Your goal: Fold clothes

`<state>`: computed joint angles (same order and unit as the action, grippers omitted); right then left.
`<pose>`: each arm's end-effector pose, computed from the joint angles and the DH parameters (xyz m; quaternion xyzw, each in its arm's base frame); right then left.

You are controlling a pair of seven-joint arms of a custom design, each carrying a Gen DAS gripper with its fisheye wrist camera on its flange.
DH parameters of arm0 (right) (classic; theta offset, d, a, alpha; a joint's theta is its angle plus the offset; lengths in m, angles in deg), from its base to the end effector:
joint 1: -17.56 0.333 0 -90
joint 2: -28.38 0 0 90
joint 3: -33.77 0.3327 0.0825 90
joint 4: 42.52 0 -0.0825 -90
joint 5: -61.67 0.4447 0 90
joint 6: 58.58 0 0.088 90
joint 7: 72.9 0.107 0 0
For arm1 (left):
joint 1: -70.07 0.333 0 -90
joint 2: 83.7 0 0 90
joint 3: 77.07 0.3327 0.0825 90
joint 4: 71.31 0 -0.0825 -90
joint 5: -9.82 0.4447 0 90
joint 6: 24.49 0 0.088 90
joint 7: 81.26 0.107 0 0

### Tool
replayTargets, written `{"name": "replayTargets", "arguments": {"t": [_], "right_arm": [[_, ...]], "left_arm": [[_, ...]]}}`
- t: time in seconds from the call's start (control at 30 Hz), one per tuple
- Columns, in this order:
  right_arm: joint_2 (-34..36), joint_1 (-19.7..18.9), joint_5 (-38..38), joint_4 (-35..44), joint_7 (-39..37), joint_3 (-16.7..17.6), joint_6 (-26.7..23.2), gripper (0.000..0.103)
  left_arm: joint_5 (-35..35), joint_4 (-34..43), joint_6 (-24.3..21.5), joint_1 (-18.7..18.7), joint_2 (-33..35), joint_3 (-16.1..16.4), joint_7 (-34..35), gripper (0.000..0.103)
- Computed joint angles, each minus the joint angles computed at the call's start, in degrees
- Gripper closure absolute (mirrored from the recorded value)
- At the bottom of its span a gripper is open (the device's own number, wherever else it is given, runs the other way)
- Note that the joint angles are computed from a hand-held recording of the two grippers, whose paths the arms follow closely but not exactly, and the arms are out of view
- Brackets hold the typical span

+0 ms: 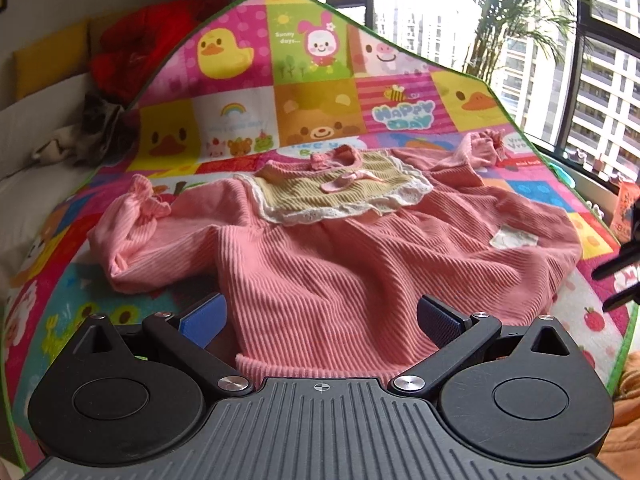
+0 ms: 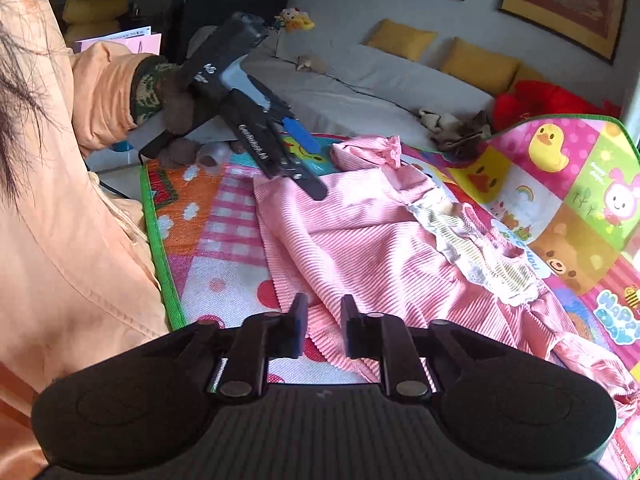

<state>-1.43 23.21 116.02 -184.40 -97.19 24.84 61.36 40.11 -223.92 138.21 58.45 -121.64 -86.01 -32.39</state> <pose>0.4603 0.0101 0.4971 -0.8940 0.0321 -0.1509 0.4206 0.3985 -0.1814 0.5169 -0.6065 0.6646 -0.3116 0.3056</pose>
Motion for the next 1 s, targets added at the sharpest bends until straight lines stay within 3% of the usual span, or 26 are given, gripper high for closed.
{"name": "replayTargets", "arguments": {"t": [0.03,0.13,0.27,0.3,0.4,0.57,0.73,0.83,0.97,1.0], "right_arm": [[-0.3,0.1,1.7,-1.0,0.0,0.6,3.2,0.071],[0.1,1.2,5.3,-3.3,0.0,2.9,14.5,0.066],[3.9,4.2,6.6,-3.3,-0.4,3.7,22.4,0.064],[4.2,4.9,7.1,-3.3,-0.6,3.2,22.1,0.065],[4.6,6.3,8.9,-3.0,-1.2,2.2,20.9,0.098],[1.1,5.6,12.5,-1.9,2.1,-0.4,14.5,0.098],[0.8,3.1,9.0,0.0,8.4,-2.2,4.1,0.098],[0.1,1.5,5.4,-0.9,7.6,-1.8,-0.1,0.098],[-1.2,0.1,4.1,-2.8,6.1,-0.6,1.3,0.091],[-1.3,0.2,5.1,-3.1,6.0,-0.2,3.0,0.083]], "left_arm": [[-0.2,-0.7,-1.0,-1.3,-0.8,0.6,1.7,0.0],[-2.0,-2.2,-3.0,-5.3,-2.4,2.3,6.4,0.0],[-4.6,-2.4,-1.1,-7.7,-1.8,3.4,9.6,0.0],[-5.1,-2.4,-0.4,-8.2,-1.5,3.6,10.2,0.0],[-5.8,-1.8,0.0,-8.6,-0.8,3.4,11.9,0.0],[-5.1,-2.6,-3.7,-6.0,-2.9,1.0,10.8,0.0],[-1.9,-3.3,-8.9,-2.9,-4.4,-2.4,8.2,0.0],[2.7,-2.3,-11.6,0.9,-4.2,-6.1,3.6,0.0],[6.2,-3.2,-9.5,1.9,-5.9,-5.0,0.1,0.0],[6.3,-3.6,-8.2,1.4,-5.9,-3.9,0.5,0.0]]}}
